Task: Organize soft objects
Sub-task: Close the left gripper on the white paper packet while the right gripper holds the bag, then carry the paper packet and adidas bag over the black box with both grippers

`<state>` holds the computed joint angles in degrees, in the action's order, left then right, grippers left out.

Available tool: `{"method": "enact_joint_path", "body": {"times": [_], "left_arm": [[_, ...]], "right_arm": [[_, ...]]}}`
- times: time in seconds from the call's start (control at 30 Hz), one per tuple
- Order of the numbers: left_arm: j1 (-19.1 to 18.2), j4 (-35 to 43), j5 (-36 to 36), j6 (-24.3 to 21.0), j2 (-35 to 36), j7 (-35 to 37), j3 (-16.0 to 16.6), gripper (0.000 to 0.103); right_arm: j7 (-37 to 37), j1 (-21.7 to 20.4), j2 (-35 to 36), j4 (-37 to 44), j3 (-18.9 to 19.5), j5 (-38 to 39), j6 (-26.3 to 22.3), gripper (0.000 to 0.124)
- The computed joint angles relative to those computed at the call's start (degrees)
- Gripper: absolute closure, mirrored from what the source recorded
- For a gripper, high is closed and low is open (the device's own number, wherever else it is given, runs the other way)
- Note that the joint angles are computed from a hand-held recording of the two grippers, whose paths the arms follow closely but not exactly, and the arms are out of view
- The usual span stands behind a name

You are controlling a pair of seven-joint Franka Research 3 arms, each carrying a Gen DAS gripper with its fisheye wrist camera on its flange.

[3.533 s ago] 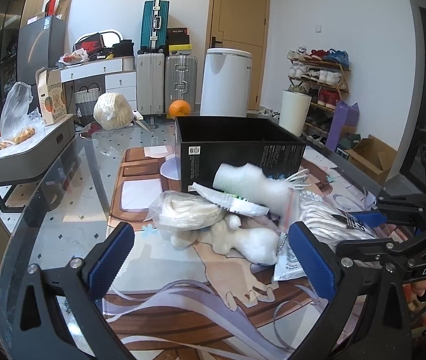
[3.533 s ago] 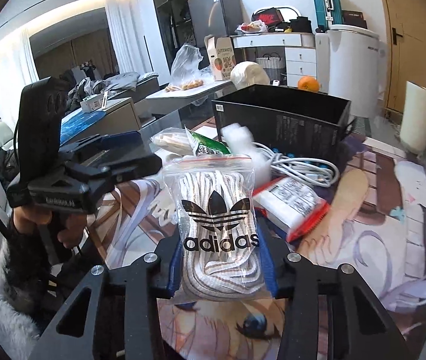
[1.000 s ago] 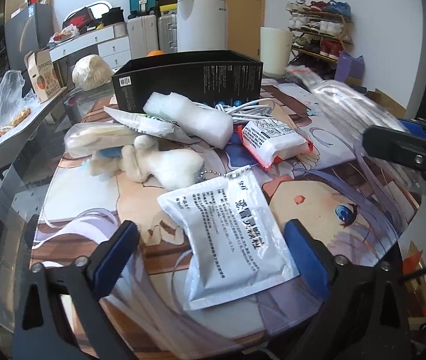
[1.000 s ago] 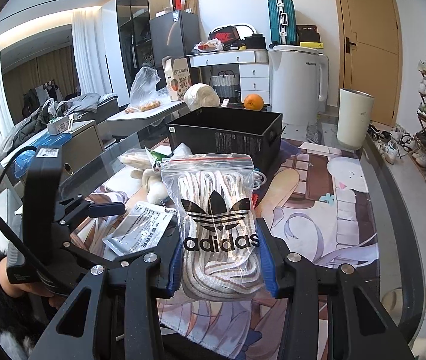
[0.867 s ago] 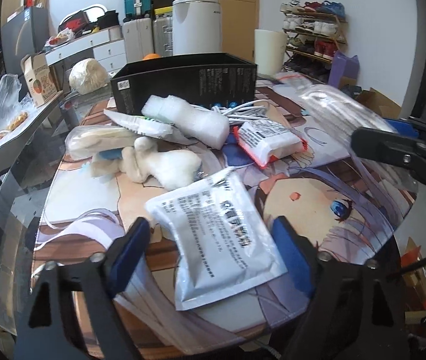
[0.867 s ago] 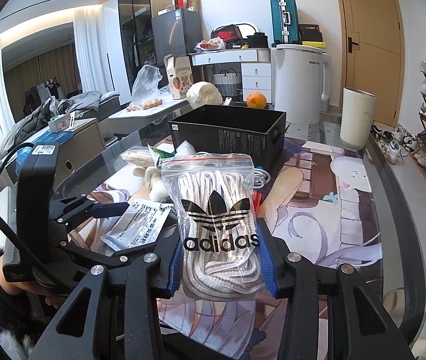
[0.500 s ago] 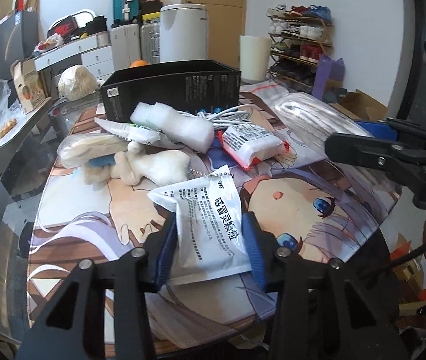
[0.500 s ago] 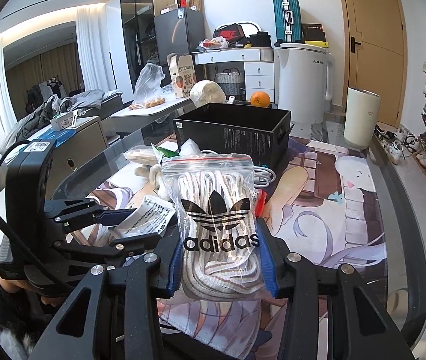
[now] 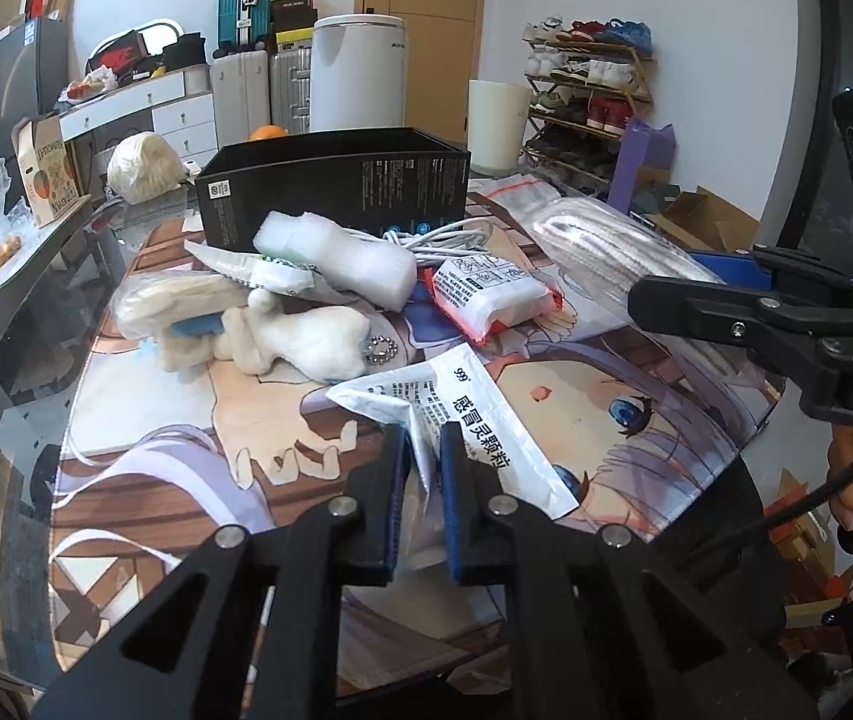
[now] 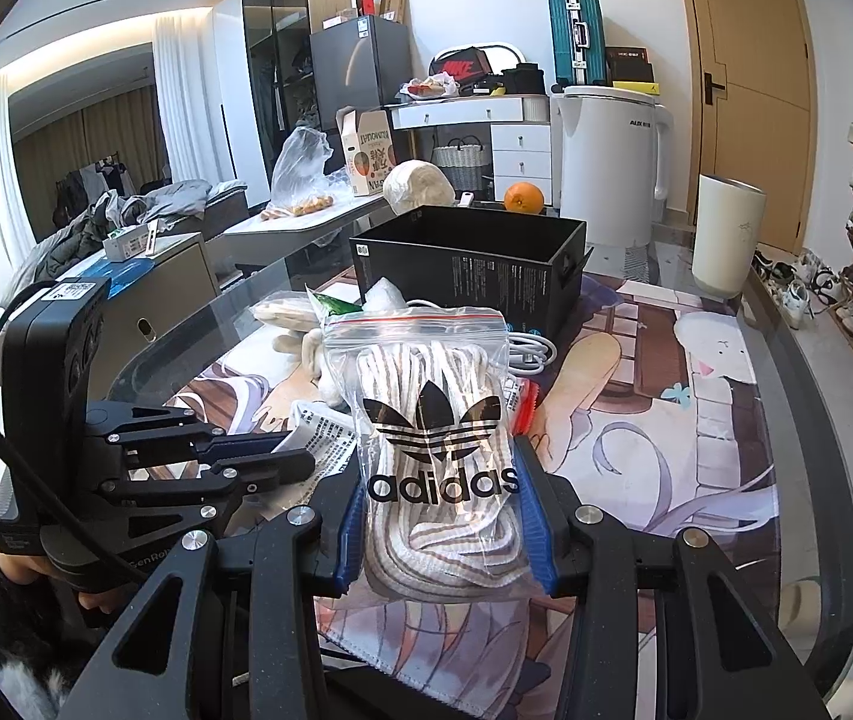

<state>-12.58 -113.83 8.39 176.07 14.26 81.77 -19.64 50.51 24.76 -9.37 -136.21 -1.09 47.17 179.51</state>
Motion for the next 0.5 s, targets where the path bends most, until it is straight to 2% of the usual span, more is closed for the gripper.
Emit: {"method": "enact_joint_path", "body": {"times": [0.43, 0.47, 0.5], "left_arm": [[7.23, -2.70, -4.31, 5.95, -1.42, 3.87, -7.40, 0.097], [9.18, -2.90, -5.04, 6.22, -1.39, 4.77, -9.49, 0.097], [9.71, -3.01, -5.15, 6.57, -1.47, 4.87, -10.03, 0.097]], "right_arm": [[-5.09, 3.43, -0.71, -0.13, -2.24, 5.63, 2.02, 0.081], [-5.48, 3.66, -0.78, -0.09, -2.43, 6.07, 2.08, 0.081], [-5.92, 3.88, -0.77, 0.11, -2.69, 6.55, 1.91, 0.081]]}}
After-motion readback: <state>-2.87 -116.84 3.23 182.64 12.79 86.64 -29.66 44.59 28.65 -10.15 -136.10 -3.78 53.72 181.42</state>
